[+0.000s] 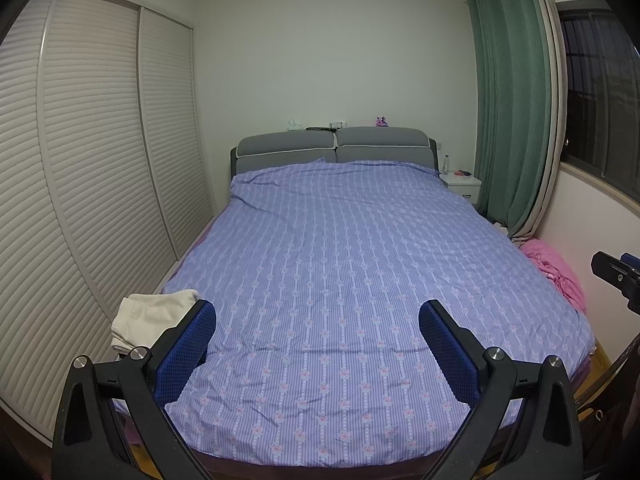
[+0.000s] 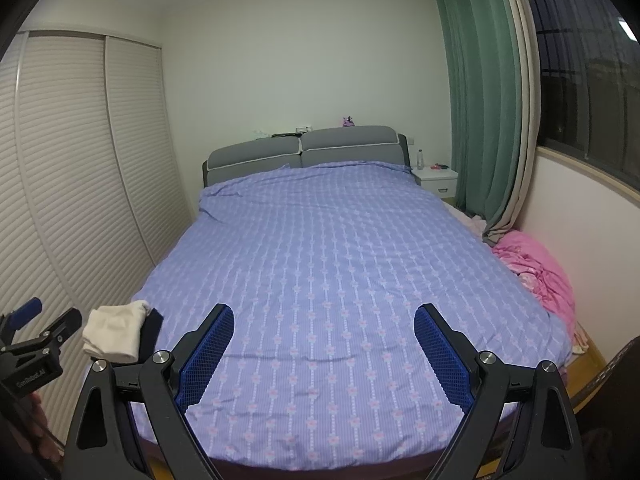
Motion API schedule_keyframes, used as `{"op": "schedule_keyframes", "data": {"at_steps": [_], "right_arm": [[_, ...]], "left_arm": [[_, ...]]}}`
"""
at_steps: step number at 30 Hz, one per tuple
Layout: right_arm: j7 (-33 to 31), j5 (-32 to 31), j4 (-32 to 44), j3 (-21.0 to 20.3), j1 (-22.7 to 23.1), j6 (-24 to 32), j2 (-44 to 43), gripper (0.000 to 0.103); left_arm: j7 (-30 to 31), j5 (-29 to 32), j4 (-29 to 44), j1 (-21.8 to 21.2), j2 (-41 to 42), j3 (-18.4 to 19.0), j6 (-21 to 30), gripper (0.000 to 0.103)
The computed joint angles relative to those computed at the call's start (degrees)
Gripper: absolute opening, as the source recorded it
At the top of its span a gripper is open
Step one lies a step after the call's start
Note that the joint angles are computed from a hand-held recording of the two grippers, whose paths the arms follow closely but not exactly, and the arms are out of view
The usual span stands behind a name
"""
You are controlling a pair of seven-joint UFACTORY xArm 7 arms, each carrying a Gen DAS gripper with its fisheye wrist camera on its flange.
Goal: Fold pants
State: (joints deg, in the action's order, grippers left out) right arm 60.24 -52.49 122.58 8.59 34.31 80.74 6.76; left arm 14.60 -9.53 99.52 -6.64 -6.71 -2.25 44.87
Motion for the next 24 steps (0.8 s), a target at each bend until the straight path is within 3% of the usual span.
{"op": "schedule_keyframes", "data": {"at_steps": [24], "right_arm": [[0.2, 1.2, -1.0, 0.5, -1.3, -0.9, -0.8, 0.093]], "left_arm": [[-0.2, 0.6, -1.4, -0.2, -1.0, -0.2, -0.7, 0.103]]}}
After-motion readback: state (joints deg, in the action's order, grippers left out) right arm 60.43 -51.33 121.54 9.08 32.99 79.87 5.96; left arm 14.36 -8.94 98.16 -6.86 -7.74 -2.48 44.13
